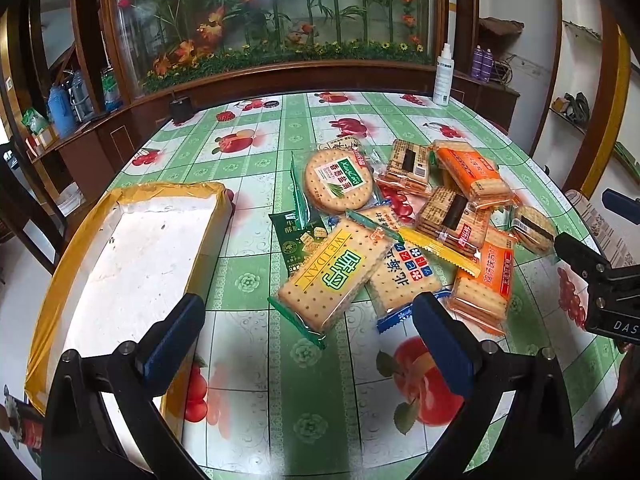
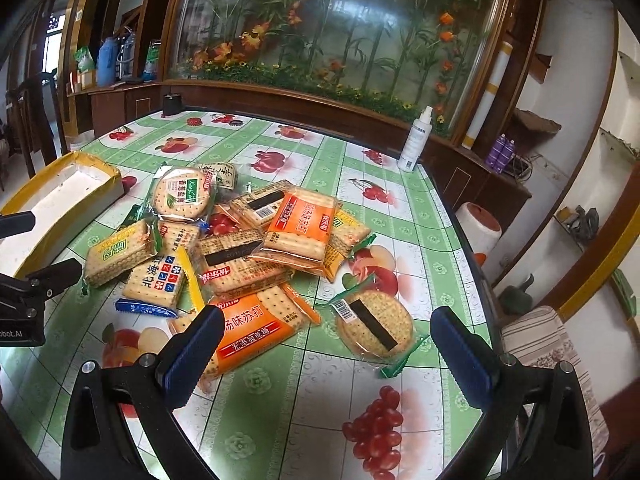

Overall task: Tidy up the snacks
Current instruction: 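Move both grippers open toward the pile of cracker packs, then grasp the yellow-green cracker pack with the left gripper while the right grasps the orange cracker pack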

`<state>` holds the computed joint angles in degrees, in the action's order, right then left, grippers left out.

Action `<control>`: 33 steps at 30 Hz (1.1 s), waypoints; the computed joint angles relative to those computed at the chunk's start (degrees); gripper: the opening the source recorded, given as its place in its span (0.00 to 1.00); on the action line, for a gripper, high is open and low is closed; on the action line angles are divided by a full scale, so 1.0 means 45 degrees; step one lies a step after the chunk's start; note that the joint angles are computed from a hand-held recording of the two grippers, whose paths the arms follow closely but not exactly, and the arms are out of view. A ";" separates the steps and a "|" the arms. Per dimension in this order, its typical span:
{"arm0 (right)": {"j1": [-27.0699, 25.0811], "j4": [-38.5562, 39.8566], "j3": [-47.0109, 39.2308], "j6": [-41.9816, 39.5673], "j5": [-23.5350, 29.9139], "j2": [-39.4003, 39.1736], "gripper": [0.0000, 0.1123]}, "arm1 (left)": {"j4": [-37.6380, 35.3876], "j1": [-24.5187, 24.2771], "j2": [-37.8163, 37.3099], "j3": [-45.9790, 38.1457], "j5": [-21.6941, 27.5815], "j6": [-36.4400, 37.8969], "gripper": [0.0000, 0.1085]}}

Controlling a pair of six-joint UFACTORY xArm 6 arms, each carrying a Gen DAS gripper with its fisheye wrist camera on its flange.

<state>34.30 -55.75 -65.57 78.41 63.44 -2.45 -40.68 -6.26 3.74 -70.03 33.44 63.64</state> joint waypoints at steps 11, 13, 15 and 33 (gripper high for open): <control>-0.1841 0.1238 0.1659 0.0782 -0.4049 -0.0862 0.92 | 0.1075 0.0169 0.1936 -0.2177 0.1686 -0.0337 0.95; -0.2374 0.1361 0.1769 0.1014 -0.4989 -0.0842 0.92 | 0.1343 -0.0029 0.2187 -0.2479 0.1805 -0.0378 0.95; -0.2852 0.1307 0.1633 0.1310 -0.5597 -0.0692 0.92 | 0.1883 -0.0311 0.2394 -0.2637 0.1702 -0.0454 0.95; -0.4329 0.3548 -0.2158 -0.1691 -0.5757 0.3234 0.72 | 0.2567 -0.0298 0.4895 -0.6175 0.4031 -0.0684 0.95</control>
<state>14.82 -39.79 -75.28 70.80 37.53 12.10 -29.13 -7.60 25.77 -97.82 51.57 60.57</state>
